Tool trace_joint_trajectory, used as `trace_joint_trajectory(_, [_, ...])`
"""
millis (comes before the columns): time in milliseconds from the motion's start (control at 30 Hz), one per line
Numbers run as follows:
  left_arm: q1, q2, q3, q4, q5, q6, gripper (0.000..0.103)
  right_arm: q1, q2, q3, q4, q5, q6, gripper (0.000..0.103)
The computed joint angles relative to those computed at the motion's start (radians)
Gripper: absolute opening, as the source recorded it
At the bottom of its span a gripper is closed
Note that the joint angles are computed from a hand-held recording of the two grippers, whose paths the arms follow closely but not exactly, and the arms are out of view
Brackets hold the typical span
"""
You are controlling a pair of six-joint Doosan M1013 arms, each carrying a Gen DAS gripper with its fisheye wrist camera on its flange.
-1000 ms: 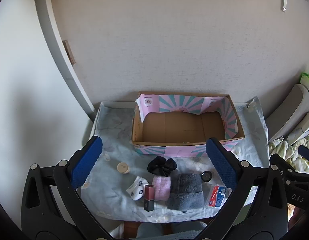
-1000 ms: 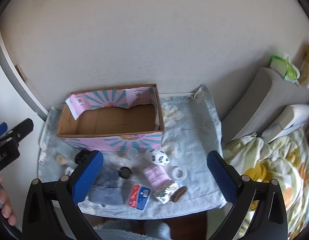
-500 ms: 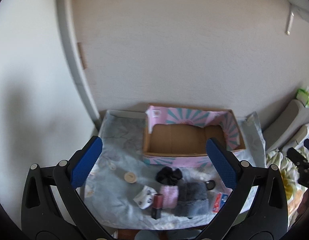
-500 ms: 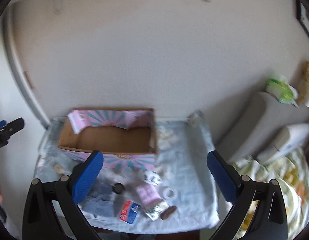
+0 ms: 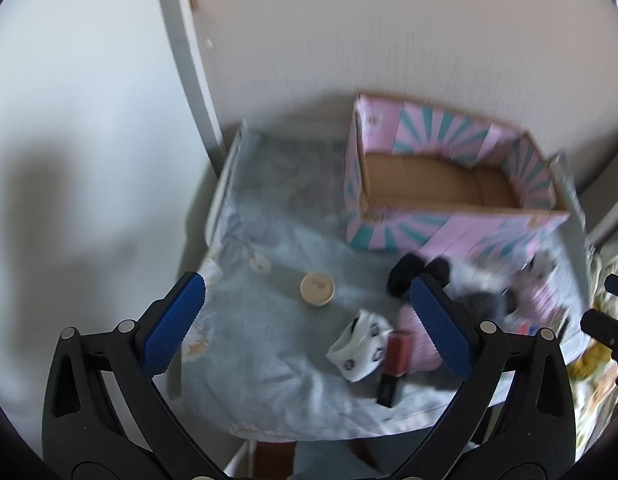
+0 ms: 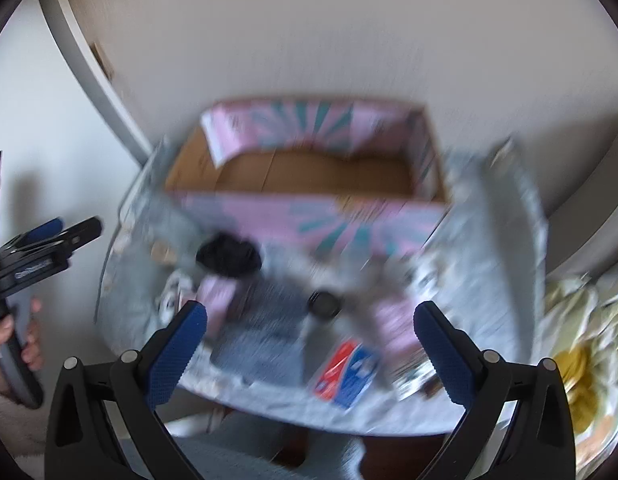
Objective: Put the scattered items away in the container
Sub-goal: 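Grasp the beige round lid with the left gripper while the right grasps the grey sock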
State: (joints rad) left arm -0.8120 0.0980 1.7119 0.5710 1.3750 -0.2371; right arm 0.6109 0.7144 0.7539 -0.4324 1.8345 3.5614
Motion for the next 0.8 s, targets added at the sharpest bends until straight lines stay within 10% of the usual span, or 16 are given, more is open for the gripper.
trace_joint_trajectory(300, [0.066, 0.018, 0.102, -0.068, -0.189, 0.093, 0.086, -0.033, -0.041, 0.184, 0.110, -0.334, 0.001, 0.099])
trace_joint_trajectory(667, [0.122, 0.029, 0.177, -0.143, -0.344, 0.172, 0.063, -0.059, -0.064, 0.290, 0.173, -0.507, -0.011, 0.065])
trace_joint_trajectory(800, [0.110, 0.035, 0.179, -0.120, -0.328, 0.179, 0.039, -0.065, -0.072, 0.308, 0.185, -0.541, -0.049, 0.052])
